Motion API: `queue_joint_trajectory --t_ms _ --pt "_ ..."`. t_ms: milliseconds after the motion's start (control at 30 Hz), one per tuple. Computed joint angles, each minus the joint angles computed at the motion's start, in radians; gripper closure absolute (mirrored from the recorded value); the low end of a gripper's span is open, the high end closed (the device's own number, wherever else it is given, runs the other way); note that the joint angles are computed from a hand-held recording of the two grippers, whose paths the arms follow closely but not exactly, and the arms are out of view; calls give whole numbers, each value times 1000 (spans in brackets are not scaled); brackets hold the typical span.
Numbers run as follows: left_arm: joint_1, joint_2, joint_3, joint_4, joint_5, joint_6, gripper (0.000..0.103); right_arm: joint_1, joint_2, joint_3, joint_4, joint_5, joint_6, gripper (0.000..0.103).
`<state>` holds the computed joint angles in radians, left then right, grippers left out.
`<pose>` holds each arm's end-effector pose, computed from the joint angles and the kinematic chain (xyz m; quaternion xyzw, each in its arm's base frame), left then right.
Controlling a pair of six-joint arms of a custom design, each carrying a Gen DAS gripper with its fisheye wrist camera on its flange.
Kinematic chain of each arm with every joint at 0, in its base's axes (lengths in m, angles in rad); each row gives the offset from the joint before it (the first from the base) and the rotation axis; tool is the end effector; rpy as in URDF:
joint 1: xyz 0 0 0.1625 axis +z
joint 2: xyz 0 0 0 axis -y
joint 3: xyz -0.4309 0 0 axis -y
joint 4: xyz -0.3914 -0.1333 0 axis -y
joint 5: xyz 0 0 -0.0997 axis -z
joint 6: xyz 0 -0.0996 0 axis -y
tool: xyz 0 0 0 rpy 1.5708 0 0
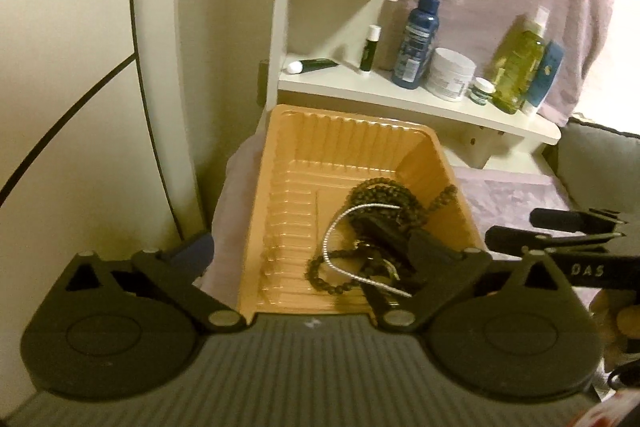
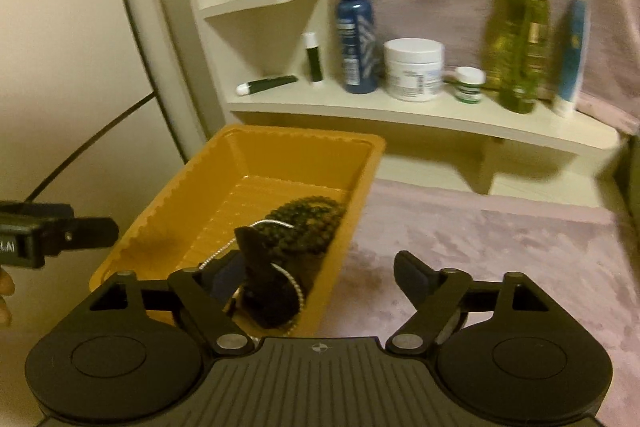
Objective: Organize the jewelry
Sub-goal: 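Open the left gripper to set the tray flat while the right gripper releases the case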
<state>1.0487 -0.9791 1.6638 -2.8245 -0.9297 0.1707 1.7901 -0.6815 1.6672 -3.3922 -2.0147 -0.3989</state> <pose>-0.1672 -0.6774 0.2591 0.2261 0.8868 -0.3151 0.2512 0.2372 -0.6483 0.1213 0.1861 -0.8765 0.3762 0.2359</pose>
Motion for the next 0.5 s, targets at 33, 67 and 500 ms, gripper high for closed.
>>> queue_joint_trajectory --t_ms 33,67,500 --pt "-6 -2 9 -8 3 1 0 2 -6 8 -3 -9 10 16" --pt "-12 -6 18 -15 7 -1 0 4 -14 16 -6 -23 24 15" --pt "-90 -34 112 -6 41 -78 0 25 -129 186 -53 -152 128 14"
